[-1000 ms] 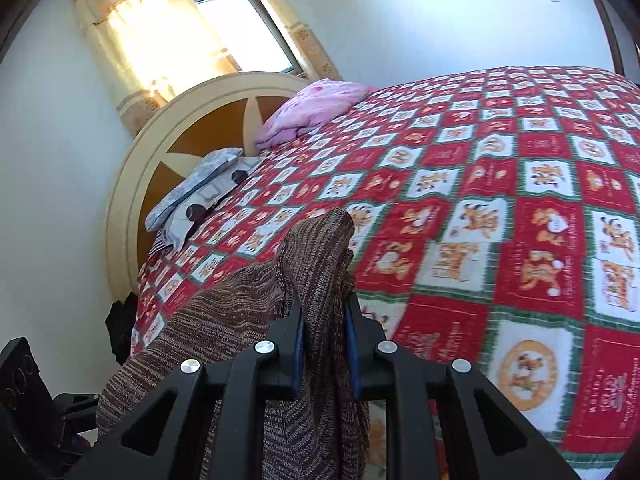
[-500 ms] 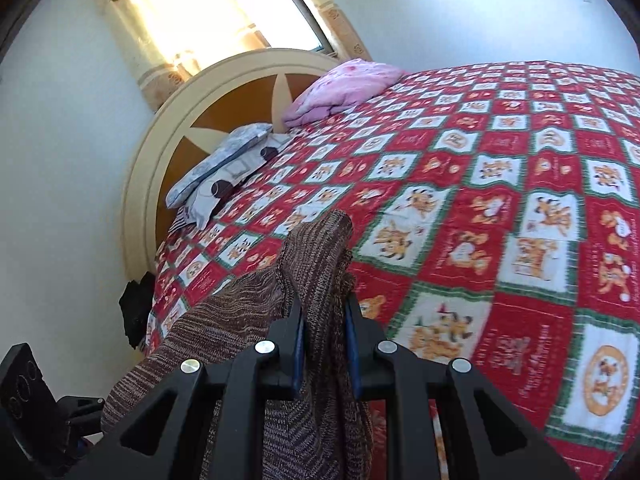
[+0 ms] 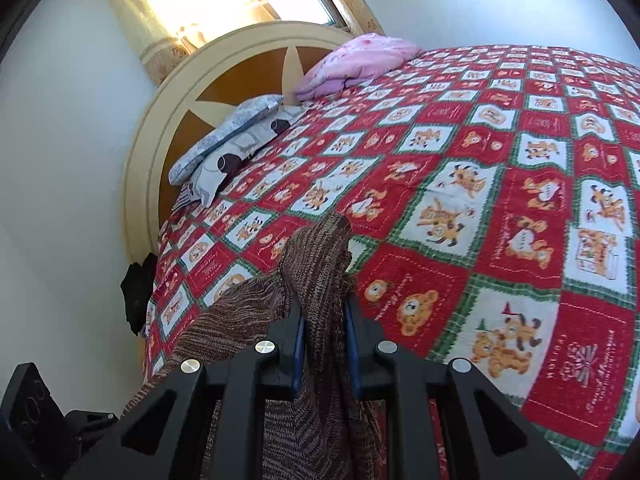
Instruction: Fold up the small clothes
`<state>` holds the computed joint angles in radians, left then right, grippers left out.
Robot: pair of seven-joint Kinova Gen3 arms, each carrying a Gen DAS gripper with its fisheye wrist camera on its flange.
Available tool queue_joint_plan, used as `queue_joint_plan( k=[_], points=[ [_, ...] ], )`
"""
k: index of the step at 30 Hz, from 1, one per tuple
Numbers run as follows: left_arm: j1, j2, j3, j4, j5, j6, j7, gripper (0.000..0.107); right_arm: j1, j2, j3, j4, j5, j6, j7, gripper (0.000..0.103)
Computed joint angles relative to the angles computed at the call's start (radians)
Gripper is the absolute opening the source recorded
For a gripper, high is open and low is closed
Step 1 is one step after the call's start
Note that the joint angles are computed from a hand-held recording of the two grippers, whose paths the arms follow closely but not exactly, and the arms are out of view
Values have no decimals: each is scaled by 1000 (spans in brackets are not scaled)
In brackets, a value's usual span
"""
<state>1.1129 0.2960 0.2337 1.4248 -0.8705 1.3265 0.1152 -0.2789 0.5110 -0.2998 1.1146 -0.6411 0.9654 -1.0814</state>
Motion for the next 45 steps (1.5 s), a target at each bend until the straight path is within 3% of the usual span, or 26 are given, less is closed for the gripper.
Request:
queue_joint_plan(
  k=[13,22,25,27,30,32,36,38,40,43,45],
  points=[
    [-2,-11,16,83,9,-45,58,19,-41,36,13,-23,67,0,-63,18],
    [29,9,13,61,1,7,41,31,-30,41,15,2,89,-7,-92,20],
    [58,10,26,34,-53,84,56,43,-35,11,22,37,106,-40,-91,21],
    [105,23,-5,7,-108,165,72,63,-28,-29,20,85,103,-85,-84,21],
    [107,37,-9,-21,-153,231,62,63,-9,-109,21,175,42,-145,-19,33],
    [89,36,-14,-28,-158,233,54,65,45,-144,-24,221,-31,-146,62,34],
    [13,82,-36,-51,-93,231,-22,66,117,-147,-82,262,-133,-14,151,34],
    [-20,85,-21,-26,-55,210,-7,69,94,-158,-45,293,-113,15,145,34],
    [11,68,-54,24,-48,185,65,76,39,-186,31,353,-86,-20,142,34],
    [4,57,-40,50,-49,168,109,81,80,-199,28,416,-147,-57,197,34],
    [11,74,-43,46,-59,192,137,97,76,-212,35,433,-148,-78,201,33]
  ],
)
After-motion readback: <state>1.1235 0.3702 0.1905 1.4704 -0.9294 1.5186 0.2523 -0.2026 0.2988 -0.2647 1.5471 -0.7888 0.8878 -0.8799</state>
